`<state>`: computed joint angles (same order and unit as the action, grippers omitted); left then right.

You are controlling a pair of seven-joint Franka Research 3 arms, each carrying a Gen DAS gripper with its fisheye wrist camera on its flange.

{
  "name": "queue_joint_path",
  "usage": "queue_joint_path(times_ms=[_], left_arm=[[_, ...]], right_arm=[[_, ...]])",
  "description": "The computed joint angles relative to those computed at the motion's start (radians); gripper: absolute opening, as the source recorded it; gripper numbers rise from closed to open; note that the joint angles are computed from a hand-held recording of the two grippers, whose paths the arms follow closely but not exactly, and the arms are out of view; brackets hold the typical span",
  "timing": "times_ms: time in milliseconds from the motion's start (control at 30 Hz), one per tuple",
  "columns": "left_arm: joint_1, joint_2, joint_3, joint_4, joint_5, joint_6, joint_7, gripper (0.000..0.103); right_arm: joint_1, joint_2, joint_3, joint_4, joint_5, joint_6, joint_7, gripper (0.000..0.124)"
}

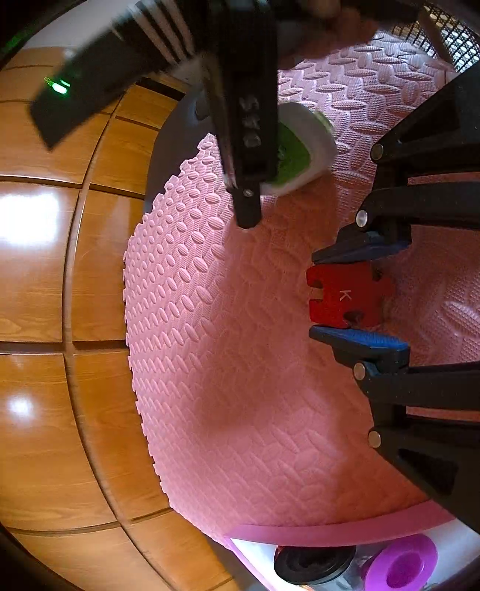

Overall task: Organize rigid objects
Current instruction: 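Grasp the white-green item with the right gripper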

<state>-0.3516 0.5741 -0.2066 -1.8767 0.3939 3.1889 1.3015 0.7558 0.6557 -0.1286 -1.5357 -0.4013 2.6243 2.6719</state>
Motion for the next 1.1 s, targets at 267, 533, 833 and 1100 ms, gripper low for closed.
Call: queue_joint_path(times_ms=[267,533,833,1100], left_arm=[[-0.019,0.001,0.019,0.003,0.006,0.006,-0.013,0.034],[0.000,-0.001,0.000,-0.005,0.004,0.011,-0.011,0.034],[0.000,-0.002,-0.001,-0.007,-0.001,0.013,-0.011,0.034],[-0.016,-0.001,0.016,-0.002,0.003,0.012,-0.018,0.034]], right_arm=[[0.018,-0.065,-0.043,-0.117,0.011,0.101,0.080,0.061],[0.004,-0.133,0.007,-0.141,-0.078,0.040,0.011,0.072],[-0.050,-0.144,0.087,-0.140,-0.035,-0.097,-0.127,0.075],[-0.012,-0.065,0.068,-0.029,-0.043,-0.184,-0.148,0.052]])
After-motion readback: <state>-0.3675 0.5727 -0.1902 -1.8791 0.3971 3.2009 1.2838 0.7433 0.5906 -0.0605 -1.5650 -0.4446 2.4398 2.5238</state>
